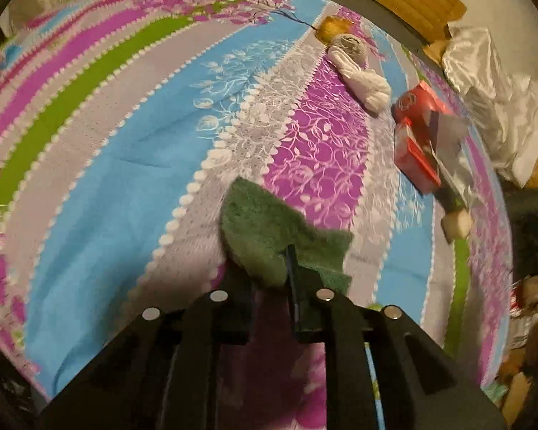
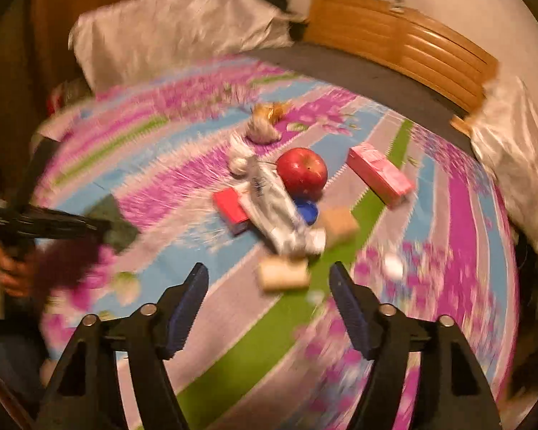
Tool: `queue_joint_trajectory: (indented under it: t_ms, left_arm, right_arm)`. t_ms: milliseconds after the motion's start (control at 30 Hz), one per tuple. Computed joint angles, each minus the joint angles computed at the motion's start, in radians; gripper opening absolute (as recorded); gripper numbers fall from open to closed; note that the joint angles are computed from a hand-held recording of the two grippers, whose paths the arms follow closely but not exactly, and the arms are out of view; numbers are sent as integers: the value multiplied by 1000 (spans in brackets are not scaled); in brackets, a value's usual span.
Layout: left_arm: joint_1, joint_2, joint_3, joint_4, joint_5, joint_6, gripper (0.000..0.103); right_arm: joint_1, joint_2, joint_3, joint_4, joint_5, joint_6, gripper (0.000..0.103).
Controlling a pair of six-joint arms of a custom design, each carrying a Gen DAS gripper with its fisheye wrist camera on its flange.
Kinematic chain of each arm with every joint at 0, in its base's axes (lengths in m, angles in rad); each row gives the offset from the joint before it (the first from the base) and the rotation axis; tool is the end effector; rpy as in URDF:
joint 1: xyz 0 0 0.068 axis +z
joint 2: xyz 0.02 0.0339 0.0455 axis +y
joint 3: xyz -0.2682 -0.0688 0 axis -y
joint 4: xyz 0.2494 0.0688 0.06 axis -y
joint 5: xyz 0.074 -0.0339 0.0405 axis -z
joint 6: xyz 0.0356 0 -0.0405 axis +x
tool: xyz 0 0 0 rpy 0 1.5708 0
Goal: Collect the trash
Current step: 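Grasp the green sponge with the left gripper while the right grasps the white snack wrapper, then carry the green sponge and white wrapper over to the green bin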
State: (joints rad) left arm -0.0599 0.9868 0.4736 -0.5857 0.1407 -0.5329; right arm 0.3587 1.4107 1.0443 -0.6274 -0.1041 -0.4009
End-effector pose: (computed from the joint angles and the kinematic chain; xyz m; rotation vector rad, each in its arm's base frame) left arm 0.1679 -0.0151 0.1698 -0.5896 2.6421 -0.3725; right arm 0.2714 0.1057 0.2532 -0.9860 2.3632 0.1173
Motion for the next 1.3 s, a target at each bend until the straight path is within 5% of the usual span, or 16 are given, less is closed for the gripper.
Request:
queue_joint_trajectory:
  t_ms: [233,300,333,400,467,733,933,1067,1300]
  left_arm:
    - [44,38,-22,121,69,-34,38]
    - [60,32,-38,146,81,-40,38]
    - [60,24,-51,164,85,-52,37]
    - [59,-4,-70,169,61,-64,15]
    - [113,-45,-96,163,109,-51,10]
    - [117,-273,-56,-33,53,-18,9]
    - [-79,-267,112,-167,-167,-50,9]
    - [-322,-226,219,-234,-394,-110,9]
    - [-726,-93,363,-337,-680,-265,9]
  right_arm:
    - [48,335,210,4,86,-105,71]
    - [68,386,236,-6,117,-113,49]
    - [79,384,218,14,141,-107,42]
    - [77,372,204,29,129,-81,35]
    - [64,345,194,33,95,-46,31]
    - [33,89,117,23,3,67,30]
    - [17,-206,41,-49,-70,222,31]
    - [53,-433,-34,-145,-70,339,31]
    - [151,-759,-147,-341,12,542,31]
